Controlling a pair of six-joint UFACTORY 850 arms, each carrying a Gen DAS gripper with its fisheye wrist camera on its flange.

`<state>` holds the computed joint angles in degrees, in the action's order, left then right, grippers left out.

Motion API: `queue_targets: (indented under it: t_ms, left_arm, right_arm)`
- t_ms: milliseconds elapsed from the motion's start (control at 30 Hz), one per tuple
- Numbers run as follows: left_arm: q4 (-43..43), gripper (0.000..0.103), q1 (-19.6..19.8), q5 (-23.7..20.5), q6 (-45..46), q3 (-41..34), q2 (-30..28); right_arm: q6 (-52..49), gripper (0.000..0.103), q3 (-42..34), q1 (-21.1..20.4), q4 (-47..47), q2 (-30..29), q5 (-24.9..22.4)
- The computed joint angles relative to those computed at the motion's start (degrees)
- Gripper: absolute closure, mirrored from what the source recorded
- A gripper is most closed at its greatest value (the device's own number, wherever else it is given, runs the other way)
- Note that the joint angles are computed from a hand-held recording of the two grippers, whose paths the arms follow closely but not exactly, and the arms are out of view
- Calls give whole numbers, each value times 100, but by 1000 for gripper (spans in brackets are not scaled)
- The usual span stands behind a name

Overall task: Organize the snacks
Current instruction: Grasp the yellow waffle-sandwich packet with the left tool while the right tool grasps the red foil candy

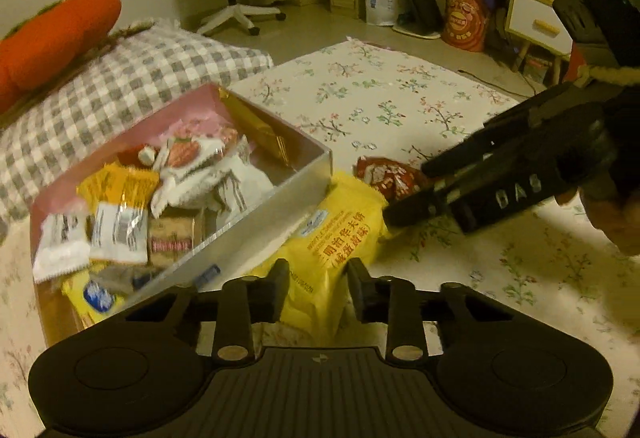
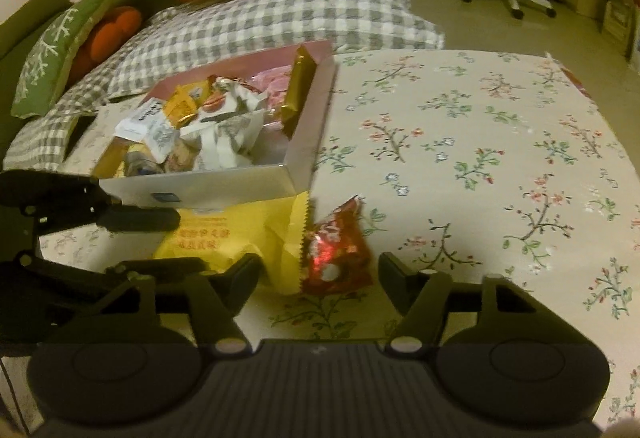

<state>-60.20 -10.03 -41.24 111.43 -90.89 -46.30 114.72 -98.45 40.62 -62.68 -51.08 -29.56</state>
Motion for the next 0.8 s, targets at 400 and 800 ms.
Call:
queue_targets:
  t_ms: [400, 800]
  left_arm:
    - [55, 47, -41, -233, 433, -212, -21]
    - [1317, 45, -473, 30, -595, -718, -460]
  right_arm:
    - [70, 62, 33, -31, 39, 9, -238]
    - [-409, 69, -247, -73, 135, -216, -302]
